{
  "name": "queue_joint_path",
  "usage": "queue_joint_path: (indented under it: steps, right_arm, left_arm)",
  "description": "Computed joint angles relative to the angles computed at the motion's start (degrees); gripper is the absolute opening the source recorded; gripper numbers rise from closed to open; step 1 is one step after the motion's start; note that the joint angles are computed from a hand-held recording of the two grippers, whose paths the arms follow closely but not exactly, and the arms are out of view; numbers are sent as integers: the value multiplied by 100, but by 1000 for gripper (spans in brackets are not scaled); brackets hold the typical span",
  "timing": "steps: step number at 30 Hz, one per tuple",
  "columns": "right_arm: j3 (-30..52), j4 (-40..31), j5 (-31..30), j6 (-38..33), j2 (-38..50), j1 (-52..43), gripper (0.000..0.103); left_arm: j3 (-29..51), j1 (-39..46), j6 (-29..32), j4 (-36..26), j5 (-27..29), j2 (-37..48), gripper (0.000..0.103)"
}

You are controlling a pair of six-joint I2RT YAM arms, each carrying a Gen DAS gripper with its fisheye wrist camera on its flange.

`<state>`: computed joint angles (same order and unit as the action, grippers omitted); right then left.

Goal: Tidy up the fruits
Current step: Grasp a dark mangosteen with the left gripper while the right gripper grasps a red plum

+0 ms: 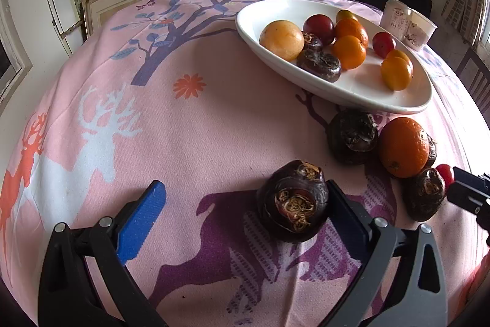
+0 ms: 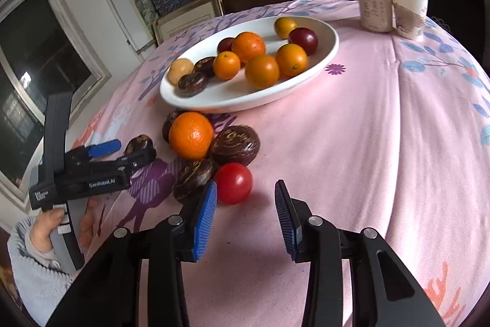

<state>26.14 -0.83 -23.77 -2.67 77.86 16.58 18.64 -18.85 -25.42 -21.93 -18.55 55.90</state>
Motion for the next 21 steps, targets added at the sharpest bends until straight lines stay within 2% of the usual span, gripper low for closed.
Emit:
queue_joint_path:
  steps: [2,6,12,15,21]
  right_arm:
    - [-19,72,249,-18,31,266,40]
    - [-3,198,282,77,68,305,40]
    - [244,188,-59,150,500,11,37]
    - [204,24,-112,-7,389,-30,36]
    - [-39,-52,435,-272,-30,305,40]
  left_arm:
    - [-1,5,4,7,4,4,99]
    - [-3,2,1,3,2,-1,99]
    - [-17,-12,3,-12,29,-51,99]
    - [-57,-94,31,-56,57,-168,99]
    - [-85,-150,87,-10,148,-239,98]
